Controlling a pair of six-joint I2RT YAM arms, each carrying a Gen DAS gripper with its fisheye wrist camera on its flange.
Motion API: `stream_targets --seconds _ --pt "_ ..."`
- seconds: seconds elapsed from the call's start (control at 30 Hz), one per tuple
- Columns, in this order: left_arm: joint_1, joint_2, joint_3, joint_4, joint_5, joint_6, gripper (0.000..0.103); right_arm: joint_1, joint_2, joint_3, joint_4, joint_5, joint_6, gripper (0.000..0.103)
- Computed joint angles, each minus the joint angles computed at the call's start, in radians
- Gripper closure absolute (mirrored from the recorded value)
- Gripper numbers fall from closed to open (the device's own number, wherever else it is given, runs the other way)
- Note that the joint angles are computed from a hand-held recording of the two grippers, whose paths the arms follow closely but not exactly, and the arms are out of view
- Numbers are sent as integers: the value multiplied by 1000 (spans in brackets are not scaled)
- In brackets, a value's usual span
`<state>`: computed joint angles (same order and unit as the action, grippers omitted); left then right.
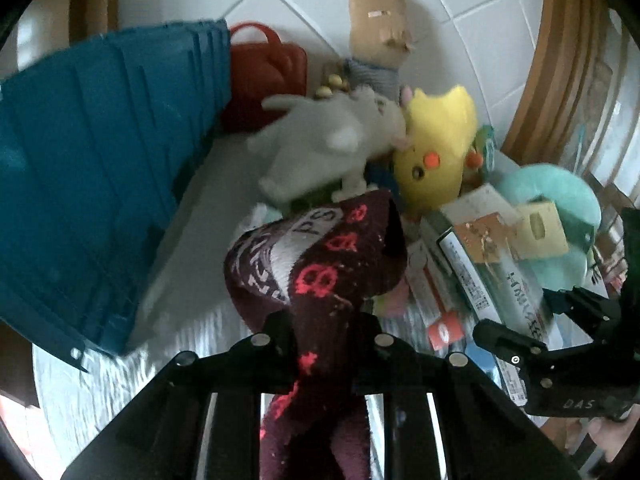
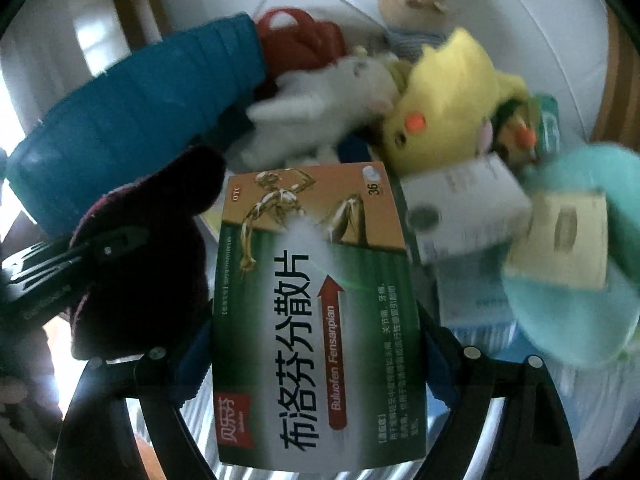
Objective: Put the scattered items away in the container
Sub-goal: 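Carry the maroon beanie and ibuprofen box over the blue crate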
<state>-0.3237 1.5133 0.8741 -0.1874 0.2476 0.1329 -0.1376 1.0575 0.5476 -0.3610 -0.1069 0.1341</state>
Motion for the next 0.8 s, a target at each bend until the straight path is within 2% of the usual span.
stream_targets --seconds 0.3,0.53,0.67,0.8 --pt "6 -91 112 -68 -63 -33 86 33 19 186 -53 -41 -72 15" --pt "24 -117 196 -98 -118 -51 86 19 97 349 -65 -107 -155 15" --pt "79 -126 269 -129 -104 -41 86 77 146 456 -67 -94 -164 15" --pt "182 -103 389 -166 -37 -14 86 168 215 596 -65 -48 -145 15"
